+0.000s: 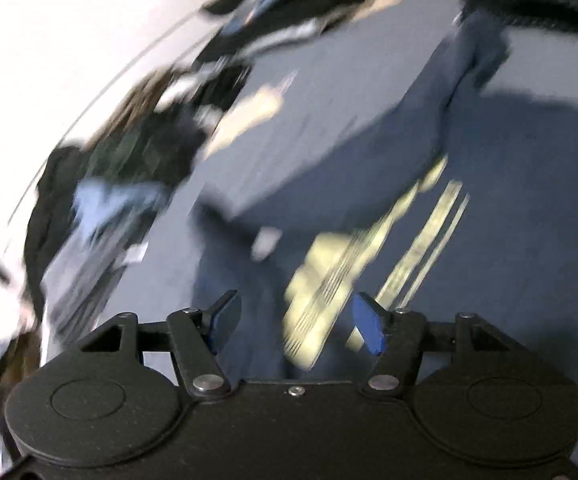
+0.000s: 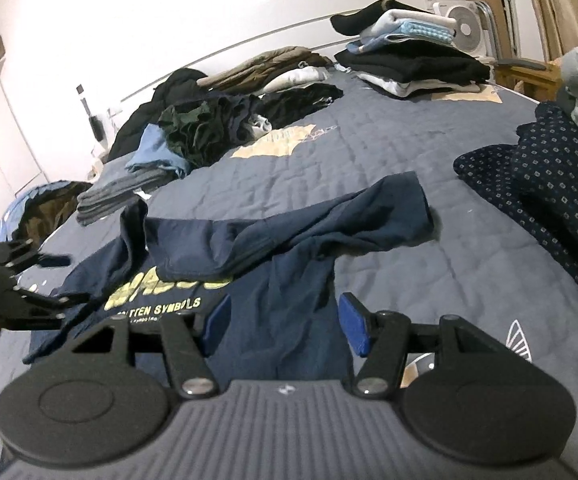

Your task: Fold clothes

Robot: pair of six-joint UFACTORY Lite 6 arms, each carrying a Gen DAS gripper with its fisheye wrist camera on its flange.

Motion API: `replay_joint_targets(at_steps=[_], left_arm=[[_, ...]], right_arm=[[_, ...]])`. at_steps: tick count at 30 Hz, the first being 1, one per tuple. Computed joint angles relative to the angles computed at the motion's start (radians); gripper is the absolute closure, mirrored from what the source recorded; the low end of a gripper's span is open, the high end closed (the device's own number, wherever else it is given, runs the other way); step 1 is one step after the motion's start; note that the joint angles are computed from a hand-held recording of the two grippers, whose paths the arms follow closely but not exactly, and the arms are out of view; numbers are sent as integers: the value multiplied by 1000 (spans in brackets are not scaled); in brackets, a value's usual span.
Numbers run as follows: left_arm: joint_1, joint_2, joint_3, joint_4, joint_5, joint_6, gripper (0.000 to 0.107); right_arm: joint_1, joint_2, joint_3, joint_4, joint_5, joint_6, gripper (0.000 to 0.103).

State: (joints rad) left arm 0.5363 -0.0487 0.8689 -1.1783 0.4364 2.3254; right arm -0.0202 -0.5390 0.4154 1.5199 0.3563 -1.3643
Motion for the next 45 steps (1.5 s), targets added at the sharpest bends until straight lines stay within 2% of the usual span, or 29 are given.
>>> replay_joint_targets(at_steps=[3, 5, 7, 12, 14, 16, 17, 19, 22, 24, 25, 26, 27, 28, 29, 31, 32, 33, 34, 36, 37, 39, 42, 45], left_arm=[[149, 14, 26, 61, 67, -2, 44], [249, 48, 81, 162, 151, -94, 43], [327, 34, 65, 170, 204, -43, 39], [371, -21, -115, -54, 126, 407, 40], [352, 7, -110, -106, 114, 449, 51], [311, 62, -53, -58, 85, 338, 81], [284, 96, -14, -3, 61, 244, 83], [267, 161, 79, 133, 75, 58, 97], [300, 249, 266, 179, 179, -180, 99], [328, 335, 448, 180, 249, -374, 100], [332, 378, 533, 173, 244, -479, 100], [325, 416, 607, 161, 202, -583, 100], [310, 457, 669, 178, 121, -688, 100], [292, 504, 731, 208, 26, -793, 99], [274, 535, 771, 279, -26, -893, 97], [255, 589, 818, 328, -109, -969, 95], [249, 569, 801, 307, -120, -945, 95], [246, 525, 757, 248, -127, -878, 88], [246, 469, 696, 158, -110, -773, 73], [251, 334, 547, 45, 26, -564, 52], [254, 265, 465, 6, 107, -459, 49], [216, 118, 268, -65, 175, -250, 49], [73, -35, 8, -230, 141, 63, 49], [-117, -78, -140, -464, 40, 377, 50]], right_arm=[[23, 2, -1, 4, -16, -3, 44], [34, 6, 1, 7, -22, -4, 44], [44, 11, 3, 16, -26, -11, 44], [105, 23, 1, 42, -67, -19, 44], [129, 25, 0, 53, -83, -28, 44], [142, 29, 1, 70, -87, -42, 44], [146, 32, 0, 81, -87, -52, 44], [145, 39, 0, 90, -88, -61, 44], [139, 44, 1, 88, -93, -55, 44], [139, 46, 0, 93, -96, -56, 44], [140, 47, -1, 96, -97, -59, 44], [143, 47, -2, 96, -96, -61, 44], [148, 47, -2, 97, -98, -63, 44], [155, 48, -3, 100, -102, -66, 44], [158, 49, -3, 99, -103, -67, 44], [158, 52, -1, 88, -102, -59, 44], [155, 52, -1, 85, -100, -56, 44], [154, 51, -1, 86, -100, -56, 44], [152, 50, -1, 87, -99, -56, 44], [149, 50, -2, 88, -97, -56, 44], [154, 54, -1, 97, -99, -63, 44], [170, 54, -3, 110, -111, -71, 44], [173, 45, -4, 98, -101, -59, 44], [172, 37, -5, 98, -89, -64, 44]])
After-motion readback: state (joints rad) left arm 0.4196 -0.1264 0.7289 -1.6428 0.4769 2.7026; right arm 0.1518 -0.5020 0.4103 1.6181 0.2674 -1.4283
